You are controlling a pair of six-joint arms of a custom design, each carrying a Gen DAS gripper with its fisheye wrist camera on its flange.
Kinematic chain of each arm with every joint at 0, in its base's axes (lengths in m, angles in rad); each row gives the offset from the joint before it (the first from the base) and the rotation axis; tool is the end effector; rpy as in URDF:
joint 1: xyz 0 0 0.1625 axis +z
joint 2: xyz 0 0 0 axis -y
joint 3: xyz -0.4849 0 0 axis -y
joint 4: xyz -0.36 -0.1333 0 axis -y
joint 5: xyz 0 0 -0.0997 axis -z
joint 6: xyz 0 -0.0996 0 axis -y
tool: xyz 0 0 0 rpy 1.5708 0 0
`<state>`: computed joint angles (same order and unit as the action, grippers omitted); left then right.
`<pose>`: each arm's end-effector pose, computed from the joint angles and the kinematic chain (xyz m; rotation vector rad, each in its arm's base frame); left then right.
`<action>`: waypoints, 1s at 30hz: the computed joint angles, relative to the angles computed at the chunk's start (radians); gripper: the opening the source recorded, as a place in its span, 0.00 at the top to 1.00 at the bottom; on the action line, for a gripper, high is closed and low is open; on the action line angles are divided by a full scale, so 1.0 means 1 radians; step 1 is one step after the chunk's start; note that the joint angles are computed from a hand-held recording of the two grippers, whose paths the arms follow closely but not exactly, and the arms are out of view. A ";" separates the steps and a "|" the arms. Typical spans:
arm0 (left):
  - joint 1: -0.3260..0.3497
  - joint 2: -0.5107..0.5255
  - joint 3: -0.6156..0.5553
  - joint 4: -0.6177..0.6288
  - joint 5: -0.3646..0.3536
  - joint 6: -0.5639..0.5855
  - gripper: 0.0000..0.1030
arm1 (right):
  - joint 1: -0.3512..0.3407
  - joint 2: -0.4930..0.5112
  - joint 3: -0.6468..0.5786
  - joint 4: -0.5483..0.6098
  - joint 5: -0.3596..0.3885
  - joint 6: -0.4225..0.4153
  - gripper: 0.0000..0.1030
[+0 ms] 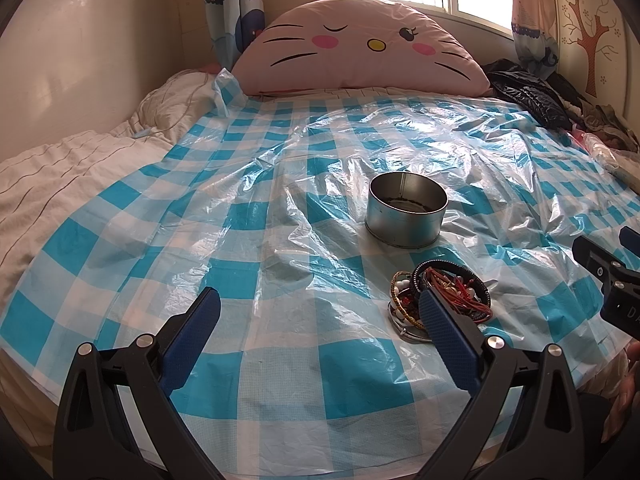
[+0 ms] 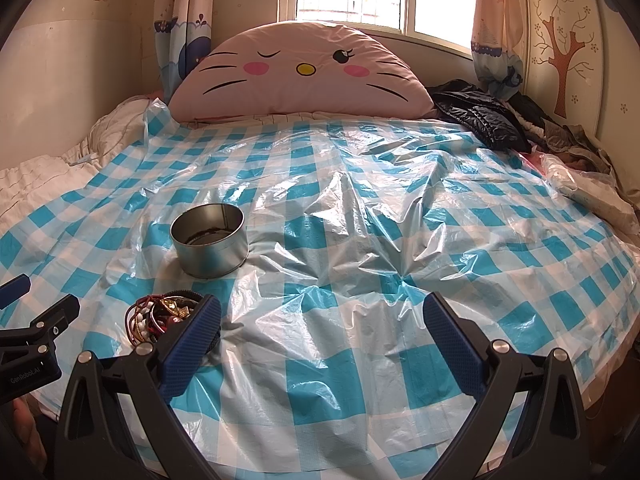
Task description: Organize jewelry
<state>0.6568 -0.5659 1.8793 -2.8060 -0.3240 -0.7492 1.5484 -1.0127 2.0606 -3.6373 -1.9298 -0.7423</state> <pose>-0.3344 -0.5454 0.0350 0.2247 2.0252 -1.0286 0.0856 -0.5703 0.2979 0.5801 -2.1899 1.0152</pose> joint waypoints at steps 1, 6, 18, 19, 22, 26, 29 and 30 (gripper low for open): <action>0.000 0.000 -0.001 0.000 0.000 0.000 0.07 | 0.000 0.000 0.000 0.000 0.000 0.000 0.06; 0.000 0.000 0.000 0.000 0.000 0.000 0.07 | 0.001 0.001 0.000 0.000 -0.001 0.000 0.06; -0.007 0.035 0.008 -0.300 -0.062 0.232 0.07 | 0.002 0.002 0.000 -0.001 -0.001 0.006 0.06; -0.005 0.035 0.005 -0.304 -0.085 0.250 0.07 | 0.001 0.002 0.000 -0.002 0.001 0.008 0.06; 0.005 0.050 -0.031 -0.282 -0.127 0.289 0.07 | 0.001 0.000 0.000 0.005 0.002 0.012 0.06; 0.023 0.070 -0.066 -0.309 -0.197 0.328 0.07 | 0.004 0.006 0.005 0.000 0.003 0.018 0.05; 0.041 0.088 -0.100 -0.317 -0.246 0.337 0.07 | 0.001 0.001 0.006 0.009 0.010 0.024 0.06; 0.047 0.092 -0.115 -0.297 -0.254 0.332 0.09 | -0.003 -0.011 0.008 0.028 0.020 0.037 0.06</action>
<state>0.7043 -0.4735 1.7642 -3.1033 -0.5781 -0.4176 1.5449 -1.0240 2.0685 -3.6094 -1.9097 -0.7049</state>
